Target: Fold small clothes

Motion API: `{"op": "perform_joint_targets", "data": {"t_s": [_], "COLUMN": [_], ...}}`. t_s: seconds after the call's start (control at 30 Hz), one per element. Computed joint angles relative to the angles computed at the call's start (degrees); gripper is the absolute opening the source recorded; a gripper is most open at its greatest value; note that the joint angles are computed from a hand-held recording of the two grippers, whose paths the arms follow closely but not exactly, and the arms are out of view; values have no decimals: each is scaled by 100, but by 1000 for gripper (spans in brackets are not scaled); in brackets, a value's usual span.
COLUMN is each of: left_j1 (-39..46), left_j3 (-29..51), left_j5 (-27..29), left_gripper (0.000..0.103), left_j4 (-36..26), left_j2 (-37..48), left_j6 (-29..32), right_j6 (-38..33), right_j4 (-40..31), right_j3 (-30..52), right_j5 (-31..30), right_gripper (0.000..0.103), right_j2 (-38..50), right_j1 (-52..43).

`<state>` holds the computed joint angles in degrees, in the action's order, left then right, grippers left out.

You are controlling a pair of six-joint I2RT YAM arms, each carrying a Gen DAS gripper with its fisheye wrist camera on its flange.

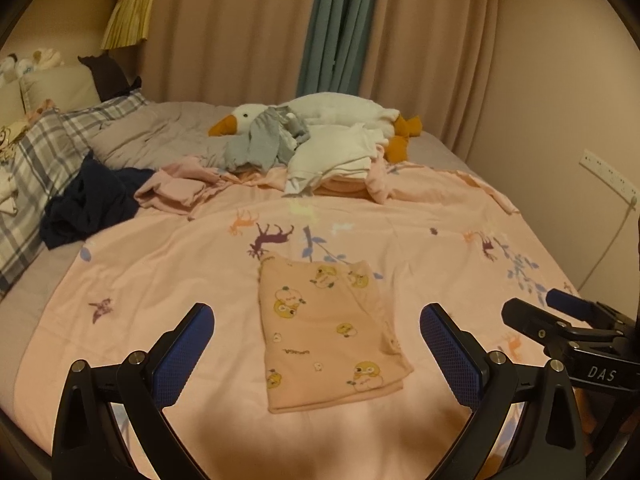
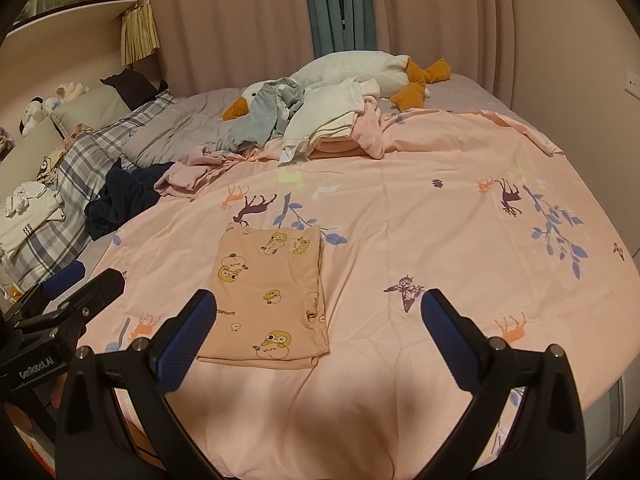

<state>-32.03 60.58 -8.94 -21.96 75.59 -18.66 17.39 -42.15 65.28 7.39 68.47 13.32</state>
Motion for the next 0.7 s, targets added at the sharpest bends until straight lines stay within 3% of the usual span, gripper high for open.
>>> {"op": "perform_joint_targets", "data": {"t_s": [0.7], "left_j1": [-167], "left_j3": [67], "left_j5": [-160], "left_gripper": [102], "left_j4": [-76], "left_j2": [97], "left_j6": [-26], "right_j6": [-136], "right_j4": [-74], "right_j3": [81], "right_j5": [183], "right_gripper": [103], "right_j2": [111], "right_j1": [134]}}
